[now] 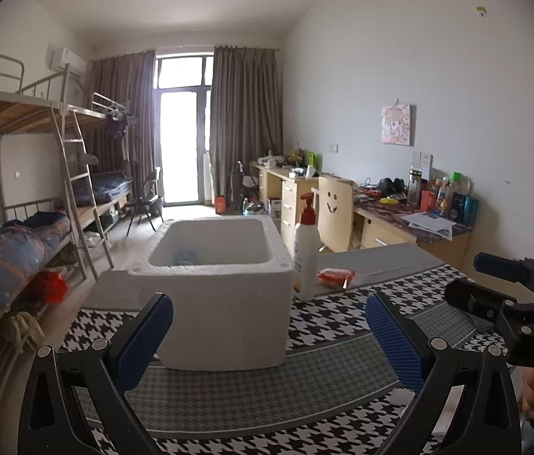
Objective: Organize soft objects
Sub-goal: 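Move both tools back from the foam box to the table, then lower the right tool onto the white tissues and close on them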
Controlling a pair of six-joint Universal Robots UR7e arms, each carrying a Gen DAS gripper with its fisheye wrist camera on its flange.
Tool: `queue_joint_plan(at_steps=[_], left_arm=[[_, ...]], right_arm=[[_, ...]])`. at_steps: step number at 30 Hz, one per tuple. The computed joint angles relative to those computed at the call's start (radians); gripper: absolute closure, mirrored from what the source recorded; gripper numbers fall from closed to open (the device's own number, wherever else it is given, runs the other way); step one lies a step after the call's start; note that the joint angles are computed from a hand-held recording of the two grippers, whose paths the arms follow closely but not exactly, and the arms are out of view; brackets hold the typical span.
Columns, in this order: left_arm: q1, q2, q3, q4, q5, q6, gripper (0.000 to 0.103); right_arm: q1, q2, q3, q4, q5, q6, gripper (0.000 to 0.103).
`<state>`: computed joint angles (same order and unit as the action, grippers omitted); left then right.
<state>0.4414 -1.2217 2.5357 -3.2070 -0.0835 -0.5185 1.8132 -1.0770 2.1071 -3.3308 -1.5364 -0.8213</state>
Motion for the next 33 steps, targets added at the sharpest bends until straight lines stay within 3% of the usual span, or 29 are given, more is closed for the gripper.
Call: queue_joint_plan(at_steps=[15, 33], left_arm=[[-0.014, 0.082, 0.003, -0.155, -0.075, 0.067, 0.001], [-0.01, 0.146, 0.001, -0.187, -0.137, 0.052, 0.001]], right_arm=[[-0.042, -0.032, 0.069, -0.059, 0.016, -0.013, 0.016], [-0.091, -0.037, 0.107, -0.081, -0.017, -0.026, 0.016]])
